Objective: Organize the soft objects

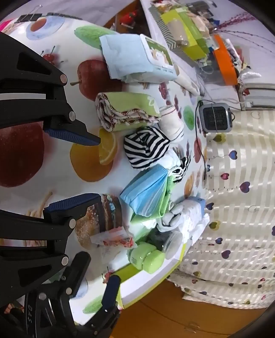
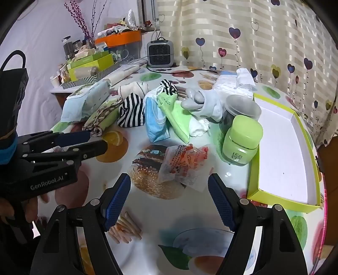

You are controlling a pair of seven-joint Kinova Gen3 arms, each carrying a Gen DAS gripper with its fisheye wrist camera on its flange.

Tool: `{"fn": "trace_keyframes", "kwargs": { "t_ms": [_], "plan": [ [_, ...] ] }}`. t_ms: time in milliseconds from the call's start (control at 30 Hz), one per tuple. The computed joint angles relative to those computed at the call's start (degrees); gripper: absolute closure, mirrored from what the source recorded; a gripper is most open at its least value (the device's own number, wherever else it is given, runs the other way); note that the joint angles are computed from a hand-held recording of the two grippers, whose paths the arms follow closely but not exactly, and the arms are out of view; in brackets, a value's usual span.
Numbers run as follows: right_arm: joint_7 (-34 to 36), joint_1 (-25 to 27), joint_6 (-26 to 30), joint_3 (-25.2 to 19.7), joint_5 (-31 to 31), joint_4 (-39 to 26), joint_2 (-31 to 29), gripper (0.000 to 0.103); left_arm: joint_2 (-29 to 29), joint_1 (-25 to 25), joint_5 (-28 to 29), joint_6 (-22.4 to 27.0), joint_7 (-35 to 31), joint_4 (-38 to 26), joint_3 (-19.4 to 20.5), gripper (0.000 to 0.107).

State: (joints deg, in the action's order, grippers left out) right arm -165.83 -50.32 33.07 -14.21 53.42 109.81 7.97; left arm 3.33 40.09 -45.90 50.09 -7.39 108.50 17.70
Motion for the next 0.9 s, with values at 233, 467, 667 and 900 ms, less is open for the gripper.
{"fn": "trace_keyframes", "kwargs": {
  "t_ms": [233,467,667,900],
  "plan": [
    [0.29,0.27,-0.18,0.08,-0.49,-0.04,-0.14,0.027,-0.59,-0.41,0.39,-2.42,0.23,0.76,-0.12,0.062],
    [0.46,0.35,-0.27,0.07,-0.6,-0.07,-0.13,0.027,-0.55,-1.11,2.76,-3.02,-3.32,0.11,-0.22,0.062],
    [0.52,0.5,-0.51,0.18,-0.7,0.04,-0.18,0.027,-0.84,-0.57,1.16,-4.61,-2.3,0.96,-0.98,0.062],
    [0.53,0.58,-0.64,0.22,-0.79,0.04,-0.11,0.027,-0.8,-2.59,7.41,-3.92,-7.76,-0.58,-0.43,0.062]
  ]
}}
